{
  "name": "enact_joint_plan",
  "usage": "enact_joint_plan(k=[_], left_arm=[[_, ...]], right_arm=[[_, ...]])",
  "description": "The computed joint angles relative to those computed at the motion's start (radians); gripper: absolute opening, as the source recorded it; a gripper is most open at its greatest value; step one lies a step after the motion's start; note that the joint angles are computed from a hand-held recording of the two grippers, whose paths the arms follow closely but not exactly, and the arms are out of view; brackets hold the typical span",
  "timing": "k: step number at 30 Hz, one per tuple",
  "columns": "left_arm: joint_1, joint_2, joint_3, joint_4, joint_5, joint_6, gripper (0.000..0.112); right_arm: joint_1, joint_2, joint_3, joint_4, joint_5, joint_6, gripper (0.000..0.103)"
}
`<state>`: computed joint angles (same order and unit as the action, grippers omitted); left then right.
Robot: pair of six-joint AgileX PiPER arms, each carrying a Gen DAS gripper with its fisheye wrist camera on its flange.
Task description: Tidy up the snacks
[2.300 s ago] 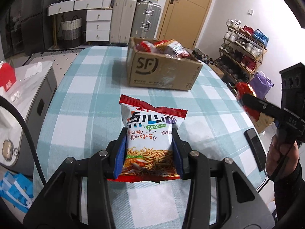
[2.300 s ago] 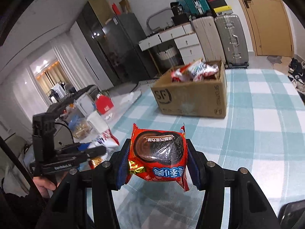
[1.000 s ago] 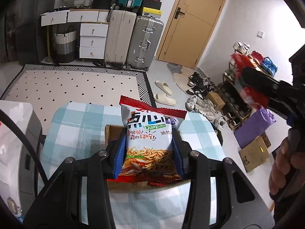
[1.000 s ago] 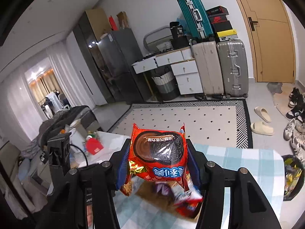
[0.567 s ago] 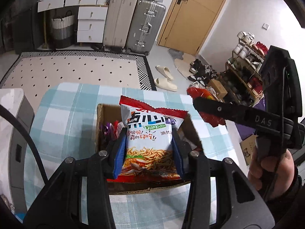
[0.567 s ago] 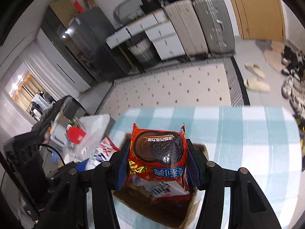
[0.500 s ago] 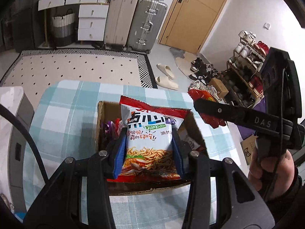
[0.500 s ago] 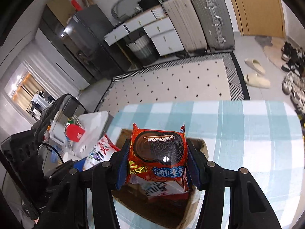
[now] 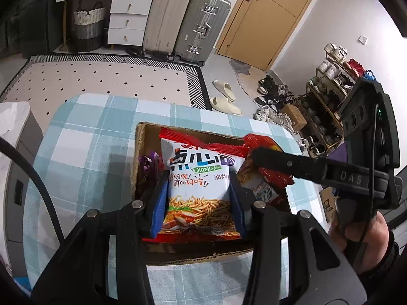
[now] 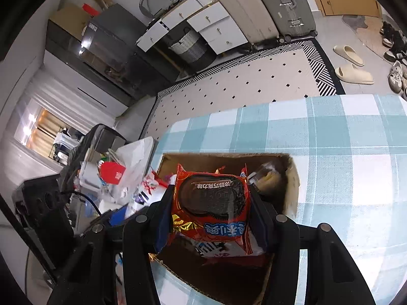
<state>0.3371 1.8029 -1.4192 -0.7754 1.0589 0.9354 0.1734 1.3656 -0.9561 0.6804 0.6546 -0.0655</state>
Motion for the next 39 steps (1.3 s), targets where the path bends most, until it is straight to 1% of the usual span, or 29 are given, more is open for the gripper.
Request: enact_joint_plan(k=[5, 7, 8, 9, 10, 11, 12, 13, 16, 19, 21, 23, 25, 27, 28, 30, 31, 32, 35, 37, 39], left_arm=[[0.006, 0.004, -0.008, -0.003, 0.012, 0.003, 0.039], [0.003, 0.007, -0.011, 0.000, 0.020, 0.003, 0.040], [-0.002, 0.003, -0.013, 0.012, 0.028, -0.007, 0.042], [-0.006, 0.006, -0.019, 0.022, 0.031, -0.012, 0.047], [-0.014, 0.005, -0.020, 0.038, 0.025, -0.021, 0.055], [-0.018, -0.004, -0.014, 0.046, 0.018, -0.030, 0.058], [-0.017, -0.010, -0.009, 0.041, 0.011, -0.027, 0.063], [-0.012, -0.015, -0.007, 0.030, 0.013, -0.019, 0.064], [-0.010, -0.025, -0.011, 0.035, 0.009, -0.016, 0.069], [-0.005, -0.033, -0.017, 0.036, 0.013, -0.021, 0.070], [0.005, -0.039, -0.024, 0.029, 0.030, -0.021, 0.070], [0.013, -0.059, -0.013, 0.029, 0.020, -0.014, 0.071], [0.022, -0.080, -0.002, 0.024, 0.013, -0.002, 0.077], [0.037, -0.103, 0.006, 0.010, 0.023, 0.017, 0.077], [0.045, -0.116, 0.012, 0.006, 0.025, 0.021, 0.077], [0.062, -0.156, 0.032, 0.004, 0.021, 0.026, 0.077], [0.074, -0.180, 0.047, -0.001, 0.019, 0.036, 0.077], [0.088, -0.208, 0.067, -0.013, 0.018, 0.058, 0.077], [0.133, -0.299, 0.118, -0.041, 0.018, 0.112, 0.078], [0.174, -0.351, 0.131, -0.064, 0.052, 0.137, 0.081], [0.216, -0.381, 0.128, -0.086, 0.090, 0.157, 0.081]], right_arm=[[0.038, -0.014, -0.011, -0.110, -0.031, 0.109, 0.055], [0.057, -0.013, -0.024, -0.166, -0.024, 0.147, 0.057], [0.063, -0.011, -0.029, -0.185, -0.016, 0.159, 0.062], [0.063, -0.010, -0.034, -0.189, -0.001, 0.158, 0.065], [0.065, -0.012, -0.032, -0.193, 0.000, 0.159, 0.068], [0.072, -0.019, -0.026, -0.213, -0.007, 0.180, 0.071], [0.075, -0.023, -0.023, -0.231, -0.009, 0.198, 0.072], [0.077, -0.025, -0.022, -0.246, -0.011, 0.211, 0.073], [0.067, -0.042, -0.001, -0.230, -0.026, 0.191, 0.073], [0.056, -0.056, 0.008, -0.196, -0.034, 0.152, 0.075], [0.052, -0.068, 0.012, -0.183, -0.039, 0.142, 0.075], [0.052, -0.090, 0.016, -0.177, -0.047, 0.128, 0.075], [0.080, -0.134, 0.016, -0.263, -0.068, 0.200, 0.075], [0.098, -0.174, 0.019, -0.292, -0.083, 0.221, 0.075], [0.113, -0.199, 0.018, -0.333, -0.087, 0.260, 0.075], [0.144, -0.240, 0.009, -0.411, -0.083, 0.337, 0.078], [0.168, -0.262, 0.003, -0.469, -0.077, 0.394, 0.083], [0.191, -0.278, -0.004, -0.525, -0.067, 0.447, 0.085], [0.297, -0.338, -0.025, -0.732, -0.022, 0.630, 0.085], [0.384, -0.374, -0.038, -0.870, 0.024, 0.754, 0.085], [0.487, -0.410, -0.051, -1.013, 0.082, 0.889, 0.087]])
